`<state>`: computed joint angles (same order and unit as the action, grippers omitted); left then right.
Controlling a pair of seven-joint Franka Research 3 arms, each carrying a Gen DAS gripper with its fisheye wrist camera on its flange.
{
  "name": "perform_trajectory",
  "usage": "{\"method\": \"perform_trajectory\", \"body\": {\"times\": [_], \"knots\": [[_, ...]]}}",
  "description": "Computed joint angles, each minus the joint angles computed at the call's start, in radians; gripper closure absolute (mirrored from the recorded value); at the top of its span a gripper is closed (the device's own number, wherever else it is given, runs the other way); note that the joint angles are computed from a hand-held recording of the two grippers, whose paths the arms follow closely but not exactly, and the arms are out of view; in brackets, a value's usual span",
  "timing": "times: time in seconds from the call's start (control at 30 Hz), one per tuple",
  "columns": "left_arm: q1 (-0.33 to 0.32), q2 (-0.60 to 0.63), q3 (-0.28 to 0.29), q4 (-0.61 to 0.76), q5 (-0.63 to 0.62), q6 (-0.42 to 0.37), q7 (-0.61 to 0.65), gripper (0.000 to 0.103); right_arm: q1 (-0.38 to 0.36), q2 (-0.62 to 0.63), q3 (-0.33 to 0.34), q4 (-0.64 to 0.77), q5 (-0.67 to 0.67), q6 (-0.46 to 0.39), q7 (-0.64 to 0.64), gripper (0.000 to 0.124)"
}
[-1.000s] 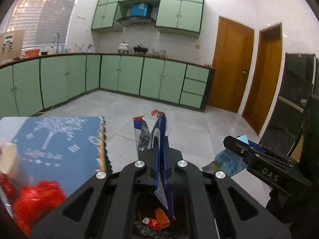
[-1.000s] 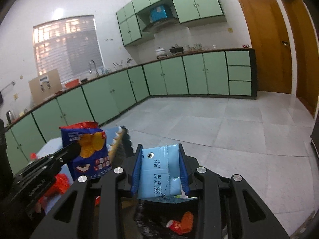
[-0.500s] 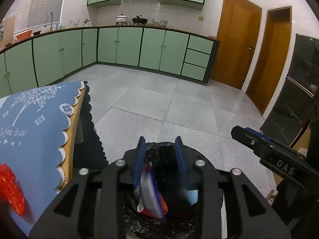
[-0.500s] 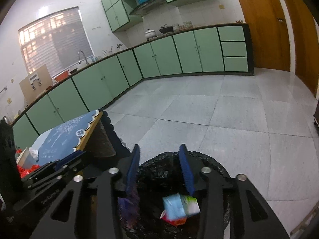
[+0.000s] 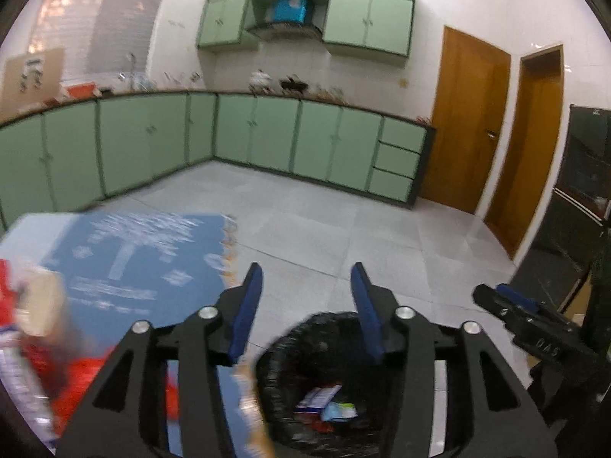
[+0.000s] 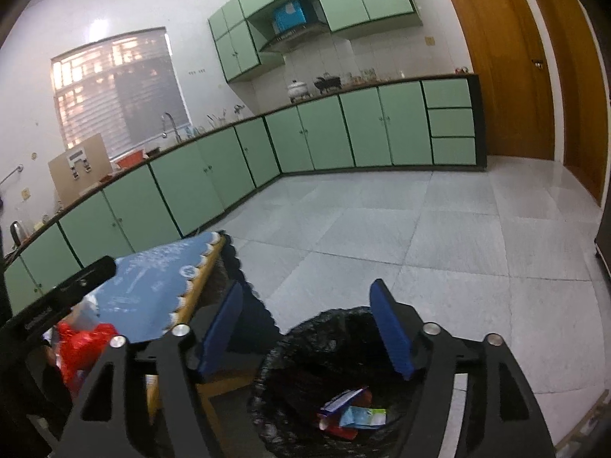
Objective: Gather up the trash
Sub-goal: 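Carry the carton and wrapper over the bin and open both tools, then move both tools back over the table toward the remaining trash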
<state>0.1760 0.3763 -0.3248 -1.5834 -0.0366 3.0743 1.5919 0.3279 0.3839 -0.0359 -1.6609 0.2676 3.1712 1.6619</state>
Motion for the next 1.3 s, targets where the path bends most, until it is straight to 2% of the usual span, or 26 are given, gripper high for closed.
{"method": "perform_trajectory", "body": {"times": [0.07,0.13,0.2,0.27,0.33,0.4,0.43,0.5,0.57,0.6,0.7,0.9,1.03,1.3], "knots": [[0.028,-0.073,0.007,-0.082,-0.009,0.019,0.000,0.048,0.057,-0.029,-0.037,-0.029,-0.013,0.020,0.025,0.043],[0.034,-0.153,0.046,-0.177,-0.003,0.036,-0.013,0.044,0.141,-0.047,-0.106,-0.044,-0.044,0.029,0.061,0.034],[0.059,-0.214,0.055,-0.240,-0.031,0.027,0.013,0.042,0.223,-0.056,-0.174,-0.052,-0.078,0.032,0.096,0.029],[0.052,-0.279,0.113,-0.309,-0.026,0.022,0.009,0.038,0.290,-0.059,-0.220,-0.049,-0.114,0.021,0.129,0.027],[0.021,-0.324,0.202,-0.351,0.073,0.011,-0.084,0.035,0.309,-0.055,-0.207,-0.034,-0.132,0.010,0.151,0.027],[0.014,-0.361,0.261,-0.384,0.159,-0.002,-0.168,0.034,0.297,-0.044,-0.165,-0.005,-0.141,-0.014,0.163,0.027],[0.020,-0.383,0.284,-0.407,0.214,0.001,-0.216,0.034,0.297,-0.036,-0.155,0.010,-0.152,-0.024,0.171,0.027],[0.032,-0.414,0.314,-0.445,0.221,0.005,-0.209,0.033,0.341,-0.010,-0.179,0.048,-0.195,-0.051,0.214,0.027],[0.033,-0.443,0.341,-0.482,0.188,0.004,-0.164,0.033,0.350,0.014,-0.165,0.084,-0.222,-0.079,0.244,0.027],[0.018,-0.459,0.364,-0.503,0.127,0.001,-0.105,0.033,0.358,0.028,-0.162,0.102,-0.238,-0.093,0.262,0.027],[-0.052,-0.510,0.439,-0.563,-0.054,-0.016,0.069,0.033,0.396,0.054,-0.176,0.126,-0.294,-0.106,0.325,0.027],[-0.154,-0.558,0.539,-0.627,-0.296,-0.058,0.313,0.033,0.439,0.069,-0.184,0.143,-0.378,-0.113,0.395,0.028],[-0.181,-0.543,0.558,-0.618,-0.442,-0.077,0.447,0.033,0.483,0.065,-0.223,0.141,-0.443,-0.118,0.448,0.029],[-0.126,-0.477,0.496,-0.572,-0.583,-0.144,0.565,0.033,0.507,0.056,-0.229,0.137,-0.542,-0.142,0.524,0.032]]}}
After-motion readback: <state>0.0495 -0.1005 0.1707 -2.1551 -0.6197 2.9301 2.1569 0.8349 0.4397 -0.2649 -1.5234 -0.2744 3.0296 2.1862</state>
